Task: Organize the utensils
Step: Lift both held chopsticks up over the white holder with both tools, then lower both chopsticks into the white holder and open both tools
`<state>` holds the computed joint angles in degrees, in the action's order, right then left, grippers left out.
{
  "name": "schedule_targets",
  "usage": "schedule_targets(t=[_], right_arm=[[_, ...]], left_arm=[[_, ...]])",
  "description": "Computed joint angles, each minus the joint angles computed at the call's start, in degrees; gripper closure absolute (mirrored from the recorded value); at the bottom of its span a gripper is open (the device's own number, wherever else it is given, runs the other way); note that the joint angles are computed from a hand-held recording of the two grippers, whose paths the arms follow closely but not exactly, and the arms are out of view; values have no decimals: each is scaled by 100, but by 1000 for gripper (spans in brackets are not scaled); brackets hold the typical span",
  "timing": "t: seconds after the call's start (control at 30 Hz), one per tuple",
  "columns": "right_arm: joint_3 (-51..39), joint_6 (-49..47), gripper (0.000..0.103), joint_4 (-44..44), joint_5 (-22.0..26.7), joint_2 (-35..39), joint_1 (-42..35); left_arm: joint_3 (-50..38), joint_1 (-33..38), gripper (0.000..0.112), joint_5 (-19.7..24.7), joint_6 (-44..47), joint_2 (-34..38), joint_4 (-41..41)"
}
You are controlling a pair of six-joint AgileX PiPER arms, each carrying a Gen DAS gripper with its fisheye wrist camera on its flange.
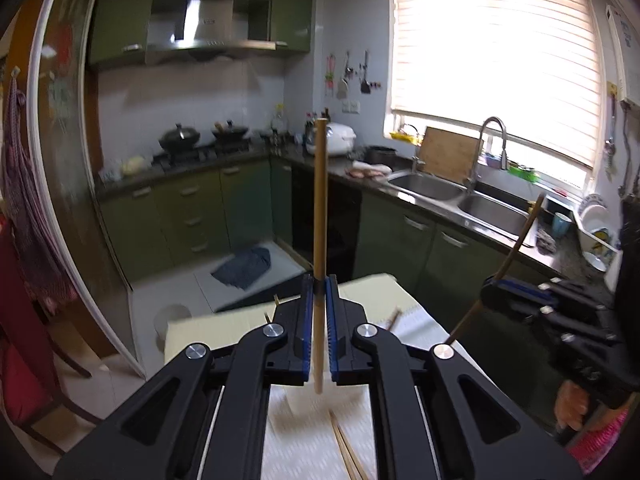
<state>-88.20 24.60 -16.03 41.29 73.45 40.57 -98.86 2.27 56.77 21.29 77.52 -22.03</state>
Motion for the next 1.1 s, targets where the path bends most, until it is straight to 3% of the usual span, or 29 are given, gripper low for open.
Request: schedule_targets(t=[0.17,0.3,0.47,0.57,0.6,1.1], right_arm=[[-592,70,96,-121,-205,580,-240],[-1001,228,96,-371,-214,1179,-356],[-1184,208,96,-314,-236,1799,-539],[-1094,170,96,-202,-352,1948,-644],[-1091,152,96,-171,-372,1998,-671],[-610,416,96,-498,-536,2133,-544]], left_arm=[[329,-312,106,-899,-178,296,268],[514,-374,106,-1164,-303,648,404],[688,-377,104,-1143,-286,1001,501],[806,-269,72,-1147,-103,1025,323],[927,-228,70,-1213,-11,962,229],[1564,33,66,-855,424,147,-222]])
